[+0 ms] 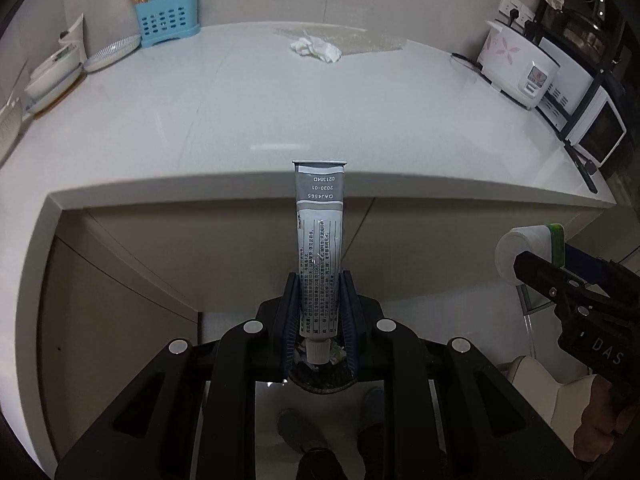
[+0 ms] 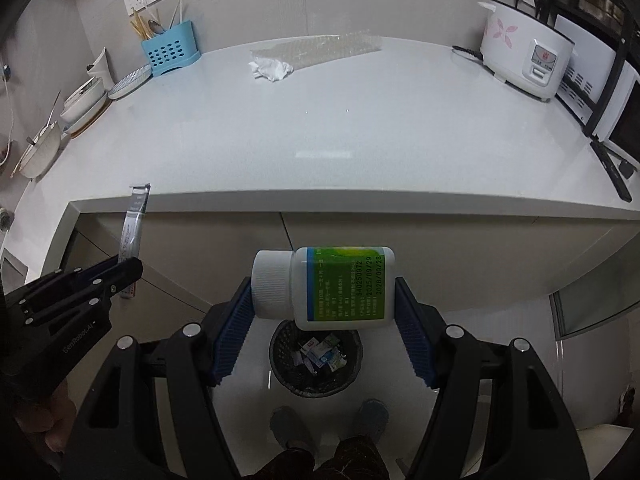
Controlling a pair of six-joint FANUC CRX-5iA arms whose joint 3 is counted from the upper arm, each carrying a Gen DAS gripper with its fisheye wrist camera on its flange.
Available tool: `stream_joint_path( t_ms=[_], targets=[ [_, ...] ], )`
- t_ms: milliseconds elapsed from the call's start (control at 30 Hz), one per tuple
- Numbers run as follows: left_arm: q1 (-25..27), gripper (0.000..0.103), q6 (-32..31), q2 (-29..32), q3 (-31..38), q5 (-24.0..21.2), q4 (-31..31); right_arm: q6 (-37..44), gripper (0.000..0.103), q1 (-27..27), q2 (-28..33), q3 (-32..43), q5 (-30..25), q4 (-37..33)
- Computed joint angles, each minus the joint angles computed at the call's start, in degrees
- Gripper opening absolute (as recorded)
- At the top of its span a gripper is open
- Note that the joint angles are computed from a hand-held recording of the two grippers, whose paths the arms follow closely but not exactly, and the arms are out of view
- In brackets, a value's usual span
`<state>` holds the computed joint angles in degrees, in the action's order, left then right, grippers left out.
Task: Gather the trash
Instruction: 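Carry the ointment tube and pill bottle down over the wastebasket with both grippers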
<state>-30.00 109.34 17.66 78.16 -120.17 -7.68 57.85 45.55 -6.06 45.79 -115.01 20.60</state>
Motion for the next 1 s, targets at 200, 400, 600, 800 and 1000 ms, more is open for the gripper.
stream_joint_path(
  t_ms=[200, 400, 600, 800, 1000],
  targets=[
    [-1.1, 0.019, 4.6, -12.5, -29.7, 13.7, 1.9, -0.1, 0.065, -4.6, -8.8, -19.7, 8.1, -6.0],
    [-1.1, 0.019, 6.9, -18.8, -50.5, 25.6, 5.4, 2.4, 0.065, -9.0, -15.1, -35.8, 14.9, -9.8],
    [-2.0, 0.019, 8.6, -20.2, -63.3, 33.5, 5.1, 5.4, 0.065, -12.9, -20.8, -50.4, 23.0, -12.7],
    [-2.5, 0.019, 8.1, -20.0, -73.6, 42.0, 5.7, 6.5, 0.065, -16.1, -23.9, -61.7, 30.2, -15.6],
    [-3.1, 0.019, 7.6, -18.1, -82.8, 50.5, 6.0, 7.9, 0.065, -17.9, -24.7, -70.6, 37.7, -17.3]
  ],
)
